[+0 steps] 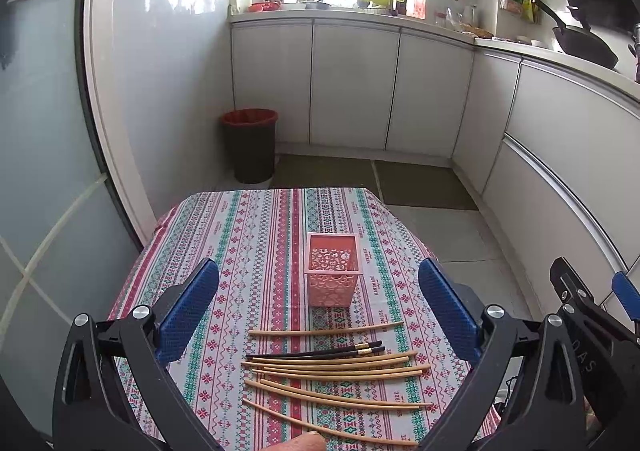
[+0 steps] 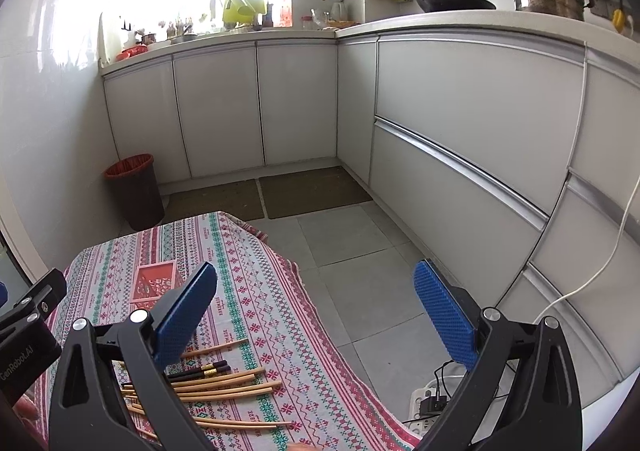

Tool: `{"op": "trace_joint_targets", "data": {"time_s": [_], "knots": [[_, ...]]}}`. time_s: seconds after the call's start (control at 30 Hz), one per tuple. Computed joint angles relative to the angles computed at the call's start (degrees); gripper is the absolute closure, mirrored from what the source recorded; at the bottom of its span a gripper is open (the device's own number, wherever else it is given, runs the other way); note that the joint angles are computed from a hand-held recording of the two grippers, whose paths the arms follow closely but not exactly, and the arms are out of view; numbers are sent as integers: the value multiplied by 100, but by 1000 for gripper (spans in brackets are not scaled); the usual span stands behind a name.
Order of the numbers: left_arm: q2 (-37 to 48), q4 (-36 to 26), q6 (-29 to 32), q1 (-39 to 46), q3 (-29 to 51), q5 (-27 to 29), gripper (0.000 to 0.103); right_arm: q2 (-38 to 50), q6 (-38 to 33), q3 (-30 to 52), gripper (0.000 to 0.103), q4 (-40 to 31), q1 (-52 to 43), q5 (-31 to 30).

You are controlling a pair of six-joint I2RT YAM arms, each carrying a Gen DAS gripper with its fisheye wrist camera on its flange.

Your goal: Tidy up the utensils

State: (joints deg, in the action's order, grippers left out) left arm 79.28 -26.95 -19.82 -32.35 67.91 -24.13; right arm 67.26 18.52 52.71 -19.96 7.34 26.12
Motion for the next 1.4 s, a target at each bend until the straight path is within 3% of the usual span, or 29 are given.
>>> {"op": "trace_joint_targets", "data": {"time_s": [0.83, 1.4], "knots": [[-118, 213, 170, -220, -94, -294, 7, -29, 59, 27, 7, -67, -3, -53], [119, 54, 157, -54, 27, -8, 7, 93, 134, 50, 7, -162, -39, -193]]}}
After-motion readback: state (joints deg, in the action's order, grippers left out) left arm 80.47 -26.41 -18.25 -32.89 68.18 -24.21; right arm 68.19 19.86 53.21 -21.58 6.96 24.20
